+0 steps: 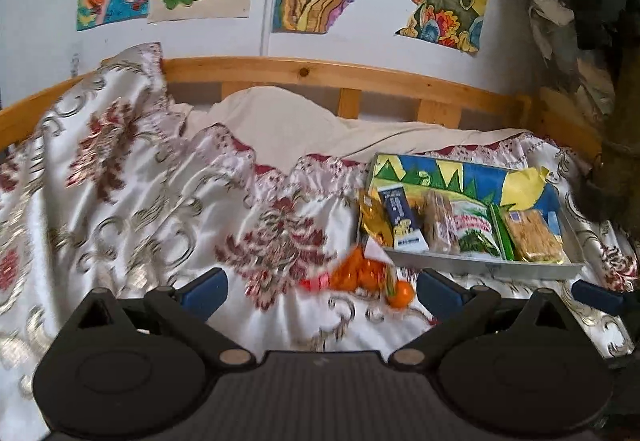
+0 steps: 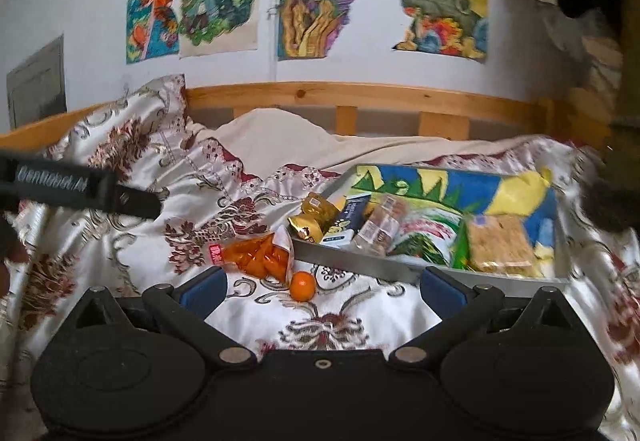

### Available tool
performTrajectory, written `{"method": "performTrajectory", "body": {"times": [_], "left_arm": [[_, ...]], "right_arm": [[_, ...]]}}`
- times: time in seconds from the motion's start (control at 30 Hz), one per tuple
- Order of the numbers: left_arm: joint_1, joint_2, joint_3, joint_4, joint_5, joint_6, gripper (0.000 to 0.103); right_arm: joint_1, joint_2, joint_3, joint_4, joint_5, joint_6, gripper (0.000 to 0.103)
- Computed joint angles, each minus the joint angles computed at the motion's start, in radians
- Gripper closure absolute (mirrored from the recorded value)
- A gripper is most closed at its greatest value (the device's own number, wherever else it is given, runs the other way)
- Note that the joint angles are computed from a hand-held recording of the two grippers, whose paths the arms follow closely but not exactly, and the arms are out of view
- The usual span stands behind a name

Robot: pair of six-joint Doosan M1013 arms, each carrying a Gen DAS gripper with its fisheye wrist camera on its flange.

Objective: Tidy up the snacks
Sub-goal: 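Move left tool to orange snack bag while right tool approaches mandarin orange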

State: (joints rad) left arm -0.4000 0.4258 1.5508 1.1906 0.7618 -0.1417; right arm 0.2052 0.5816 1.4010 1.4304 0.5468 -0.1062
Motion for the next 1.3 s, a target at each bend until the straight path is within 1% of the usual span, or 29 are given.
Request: {"method": "performTrajectory", "body": {"times": [0.07, 0.1, 0.17, 0.2, 0.27, 0.3, 0.33, 0.4, 0.43, 0.5, 0.53, 0.57, 0.6, 0.67, 0.73, 0.77, 0.8, 0.87, 0.9, 0.97, 1.03, 1.13, 1.2, 1.23, 1.3], "left_arm": [[0.023, 0.016, -0.002, 0.045, -0.055, -0.026, 0.001], [0.036, 0.023, -0.006, 0.041, -0.093, -0.026, 0.001], [0.08, 0.026, -0.003, 0.014, -0.234, -0.035, 0.001], [0.1, 0.027, 0.005, 0.024, -0.302, -0.078, 0.001], [0.134, 0.033, 0.011, 0.047, -0.399, -0.158, 0.001], [0.149, 0.039, 0.007, 0.02, -0.429, -0.15, 0.001], [0.163, 0.047, -0.001, -0.036, -0.451, -0.102, 0.001], [0.177, 0.062, -0.015, -0.096, -0.459, -0.035, 0.001], [0.183, 0.072, -0.024, -0.14, -0.457, 0.024, 0.001], [0.186, 0.09, -0.041, -0.192, -0.433, 0.082, 0.001], [0.185, 0.1, -0.049, -0.191, -0.416, 0.062, 0.001], [0.186, 0.104, -0.05, -0.189, -0.418, 0.045, 0.001], [0.188, 0.109, -0.051, -0.198, -0.436, 0.044, 0.001], [0.192, 0.115, -0.054, -0.229, -0.462, 0.099, 0.001], [0.188, 0.122, -0.061, -0.226, -0.469, 0.152, 0.001], [0.188, 0.125, -0.065, -0.247, -0.475, 0.191, 0.001], [0.189, 0.129, -0.07, -0.294, -0.487, 0.253, 0.001], [0.191, 0.138, -0.086, -0.384, -0.493, 0.372, 0.001], [0.191, 0.144, -0.095, -0.411, -0.484, 0.416, 0.002], [0.19, 0.153, -0.11, -0.446, -0.465, 0.474, 0.006], [0.195, 0.163, -0.126, -0.555, -0.455, 0.591, 0.01], [0.202, 0.173, -0.14, -0.65, -0.448, 0.688, 0.013], [0.206, 0.182, -0.156, -0.74, -0.43, 0.755, 0.014], [0.207, 0.186, -0.162, -0.761, -0.425, 0.762, 0.014], [0.21, 0.189, -0.164, -0.772, -0.436, 0.752, 0.019]], "right_arm": [[0.013, 0.021, -0.024, -0.028, -0.025, 0.01, 0.001], [0.017, 0.029, -0.035, -0.05, -0.029, 0.029, 0.001], [0.021, 0.054, -0.072, -0.115, -0.011, 0.09, 0.001], [0.024, 0.064, -0.085, -0.131, -0.004, 0.103, 0.001], [0.03, 0.09, -0.116, -0.165, 0.0, 0.118, 0.001], [0.034, 0.101, -0.129, -0.184, -0.004, 0.127, 0.001], [0.038, 0.112, -0.144, -0.213, -0.009, 0.147, 0.001], [0.046, 0.138, -0.177, -0.267, -0.003, 0.195, 0.002], [0.048, 0.15, -0.194, -0.287, 0.003, 0.217, 0.002], [0.054, 0.172, -0.223, -0.322, 0.006, 0.255, 0.003], [0.056, 0.181, -0.235, -0.333, 0.007, 0.263, 0.003], [0.06, 0.191, -0.247, -0.349, 0.005, 0.274, 0.004], [0.063, 0.197, -0.252, -0.362, 0.0, 0.284, 0.005], [0.071, 0.208, -0.262, -0.398, -0.02, 0.306, 0.01], [0.076, 0.218, -0.272, -0.423, -0.023, 0.326, 0.015], [0.079, 0.224, -0.279, -0.442, -0.024, 0.346, 0.016], [0.082, 0.23, -0.287, -0.456, -0.024, 0.364, 0.017], [0.086, 0.239, -0.303, -0.481, -0.013, 0.394, 0.027], [0.088, 0.242, -0.308, -0.493, -0.01, 0.401, 0.03], [0.091, 0.242, -0.304, -0.481, -0.017, 0.377, 0.034], [0.09, 0.243, -0.303, -0.46, -0.013, 0.351, 0.038], [0.09, 0.245, -0.305, -0.465, -0.014, 0.355, 0.045], [0.09, 0.246, -0.305, -0.453, -0.01, 0.344, 0.047], [0.089, 0.247, -0.305, -0.447, -0.009, 0.343, 0.048], [0.09, 0.249, -0.308, -0.446, -0.008, 0.343, 0.051]]}}
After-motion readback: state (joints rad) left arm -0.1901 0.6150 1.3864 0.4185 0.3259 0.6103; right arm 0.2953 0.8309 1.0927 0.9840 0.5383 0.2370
